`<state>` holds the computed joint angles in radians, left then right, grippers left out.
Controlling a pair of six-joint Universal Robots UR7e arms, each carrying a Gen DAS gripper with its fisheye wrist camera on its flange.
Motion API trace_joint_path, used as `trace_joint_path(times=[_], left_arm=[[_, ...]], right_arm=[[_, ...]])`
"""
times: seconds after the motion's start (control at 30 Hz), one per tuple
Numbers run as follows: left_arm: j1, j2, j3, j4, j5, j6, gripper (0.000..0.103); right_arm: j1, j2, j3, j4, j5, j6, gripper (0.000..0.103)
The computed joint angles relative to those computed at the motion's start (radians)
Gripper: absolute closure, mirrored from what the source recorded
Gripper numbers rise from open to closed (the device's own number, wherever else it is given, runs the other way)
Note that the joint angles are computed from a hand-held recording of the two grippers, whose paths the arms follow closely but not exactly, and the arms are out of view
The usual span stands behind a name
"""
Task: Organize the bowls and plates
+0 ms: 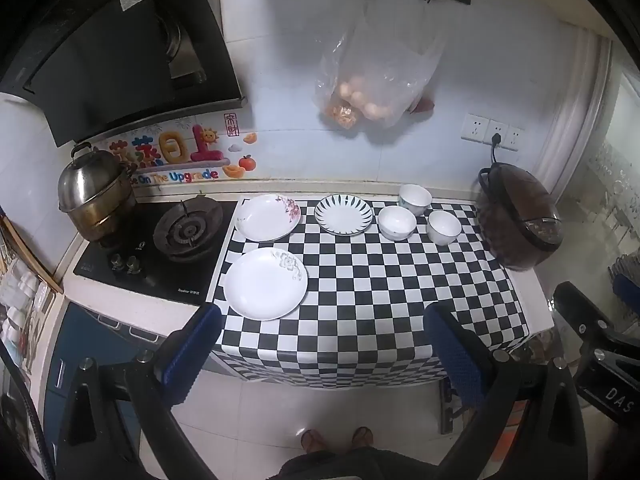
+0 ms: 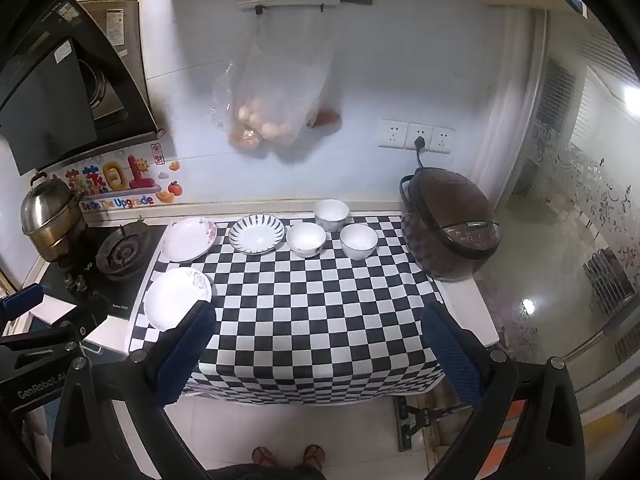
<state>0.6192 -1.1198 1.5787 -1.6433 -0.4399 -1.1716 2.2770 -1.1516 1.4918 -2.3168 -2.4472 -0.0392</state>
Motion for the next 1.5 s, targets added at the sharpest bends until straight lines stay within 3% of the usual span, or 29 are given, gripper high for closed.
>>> trace_joint_path(times=[1.5], left_arm=[[-0.003, 0.009, -0.025, -0.028, 0.02, 0.036, 0.0]], right_arm=[[-0.003, -0.008, -0.014, 0.022, -0.018, 0.016, 0.0]])
